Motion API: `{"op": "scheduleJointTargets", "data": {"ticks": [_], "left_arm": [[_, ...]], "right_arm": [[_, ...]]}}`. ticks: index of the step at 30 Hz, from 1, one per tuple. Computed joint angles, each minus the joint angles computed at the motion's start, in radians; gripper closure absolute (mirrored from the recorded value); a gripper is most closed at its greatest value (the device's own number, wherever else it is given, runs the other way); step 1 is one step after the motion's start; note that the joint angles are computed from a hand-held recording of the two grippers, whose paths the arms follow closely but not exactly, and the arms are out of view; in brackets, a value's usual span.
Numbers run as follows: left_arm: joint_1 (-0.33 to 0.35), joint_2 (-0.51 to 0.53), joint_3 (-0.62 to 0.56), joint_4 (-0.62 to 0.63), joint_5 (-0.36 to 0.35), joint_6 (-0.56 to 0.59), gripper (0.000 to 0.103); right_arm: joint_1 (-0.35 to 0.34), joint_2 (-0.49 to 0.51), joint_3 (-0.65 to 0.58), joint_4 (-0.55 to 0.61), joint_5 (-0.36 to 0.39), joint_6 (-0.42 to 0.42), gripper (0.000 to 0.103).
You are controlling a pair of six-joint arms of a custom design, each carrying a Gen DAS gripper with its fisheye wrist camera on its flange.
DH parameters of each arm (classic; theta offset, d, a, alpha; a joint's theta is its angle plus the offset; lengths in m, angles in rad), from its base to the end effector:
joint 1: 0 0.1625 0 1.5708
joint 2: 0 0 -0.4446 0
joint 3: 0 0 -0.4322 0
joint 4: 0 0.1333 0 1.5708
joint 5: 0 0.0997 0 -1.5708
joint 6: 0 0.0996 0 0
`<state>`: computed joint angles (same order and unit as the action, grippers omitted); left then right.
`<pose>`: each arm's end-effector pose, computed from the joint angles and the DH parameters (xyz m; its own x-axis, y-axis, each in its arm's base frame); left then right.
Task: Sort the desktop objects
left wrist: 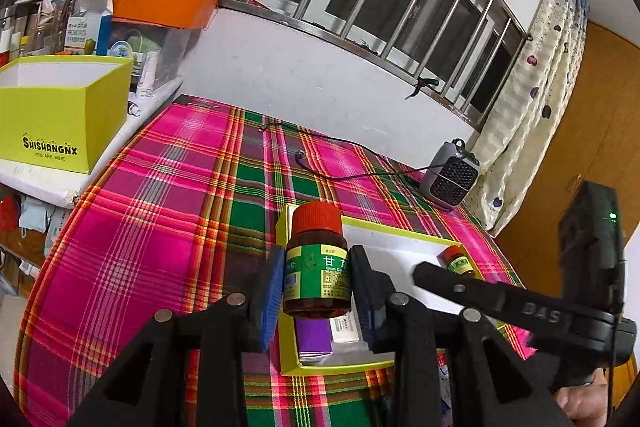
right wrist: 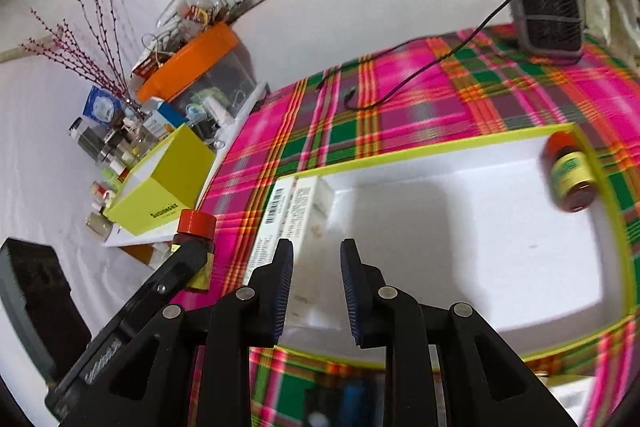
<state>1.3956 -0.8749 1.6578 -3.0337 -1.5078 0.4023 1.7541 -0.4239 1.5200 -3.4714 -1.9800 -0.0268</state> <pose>0.0099 -0.7446 0.1843 -0.8576 0.4240 -0.2912 0.5122 0.6517 -0.5594 0.2266 -0.7083 -0.0306 -0.9506 0.0963 0.2951 -0.1519 0.6847 -0.7128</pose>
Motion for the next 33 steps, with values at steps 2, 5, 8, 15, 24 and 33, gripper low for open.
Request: {"op": "scheduleJointTargets", "data": {"ticks": [2,5,8,15,24,33], "left_arm": [[-0.001,0.002,0.0,0.002,-0.001,0.007,0.07],[-0.004,0.006,0.002,0.001,0.001,0.019,0.07],[-0.01,0.009,0.011,-0.018,0.009,0.039,0.07],[-0.024,0.017,0.023,-0.051,0.041,0.056,0.07],[-0.056,0.025,0.035,-0.043,0.106,0.075,0.07],[-0.104,0.04,0.046,0.032,0.164,0.098,0.07]], "right_arm": [[0.004,-0.013,0.03,-0.037,-0.025,-0.023,0.077],[0.005,-0.033,0.072,-0.075,-0.047,-0.056,0.076],[-0.001,-0.057,0.119,-0.118,-0.063,-0.104,0.076],[-0.026,-0.109,0.218,-0.246,-0.098,-0.186,0.076],[-0.074,-0.16,0.296,-0.357,-0.077,-0.239,0.077],[-0.144,-0.193,0.346,-0.4,0.063,-0.25,0.076]]}}
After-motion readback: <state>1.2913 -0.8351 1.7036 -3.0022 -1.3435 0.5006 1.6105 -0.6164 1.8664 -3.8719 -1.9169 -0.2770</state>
